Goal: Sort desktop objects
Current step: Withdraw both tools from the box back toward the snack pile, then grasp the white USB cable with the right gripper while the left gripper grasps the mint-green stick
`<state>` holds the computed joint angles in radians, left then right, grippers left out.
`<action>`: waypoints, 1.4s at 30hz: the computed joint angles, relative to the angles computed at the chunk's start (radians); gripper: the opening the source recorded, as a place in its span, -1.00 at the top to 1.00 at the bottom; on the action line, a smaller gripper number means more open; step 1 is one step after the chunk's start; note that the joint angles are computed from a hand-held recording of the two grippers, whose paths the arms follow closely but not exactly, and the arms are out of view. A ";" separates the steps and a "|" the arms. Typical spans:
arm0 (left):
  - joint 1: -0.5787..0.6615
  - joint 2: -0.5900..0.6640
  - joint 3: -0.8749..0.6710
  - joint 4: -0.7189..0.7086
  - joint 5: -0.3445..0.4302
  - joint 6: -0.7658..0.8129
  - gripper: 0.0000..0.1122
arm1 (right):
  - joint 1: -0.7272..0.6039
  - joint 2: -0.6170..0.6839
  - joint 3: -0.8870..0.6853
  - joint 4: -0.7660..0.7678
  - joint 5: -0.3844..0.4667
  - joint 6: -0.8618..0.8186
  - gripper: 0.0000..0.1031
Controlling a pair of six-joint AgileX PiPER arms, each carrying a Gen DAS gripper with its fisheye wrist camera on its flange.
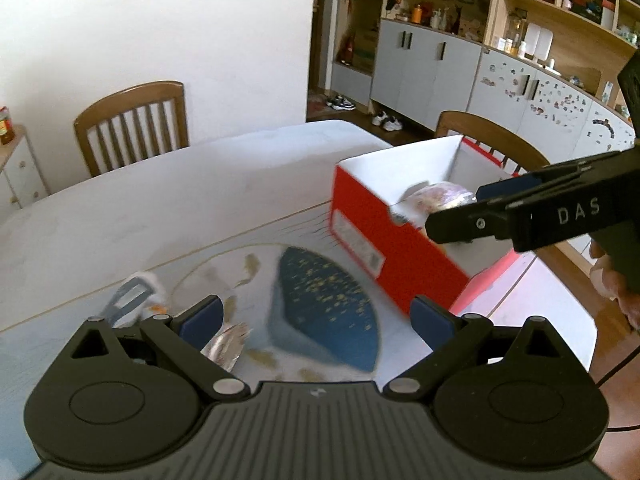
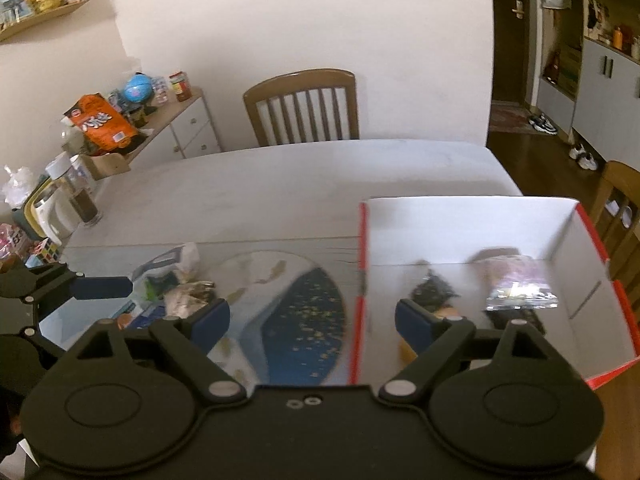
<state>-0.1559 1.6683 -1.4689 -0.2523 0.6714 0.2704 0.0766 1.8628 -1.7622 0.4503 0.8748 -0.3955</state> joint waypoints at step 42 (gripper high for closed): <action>0.429 -0.071 0.517 -0.664 -0.142 0.897 -0.77 | 0.413 0.050 0.249 -0.166 -0.295 0.181 -0.75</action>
<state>0.2729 1.5972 -0.9516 -0.9166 0.5289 1.1674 0.4893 1.9132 -1.5131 0.2838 0.5800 -0.2142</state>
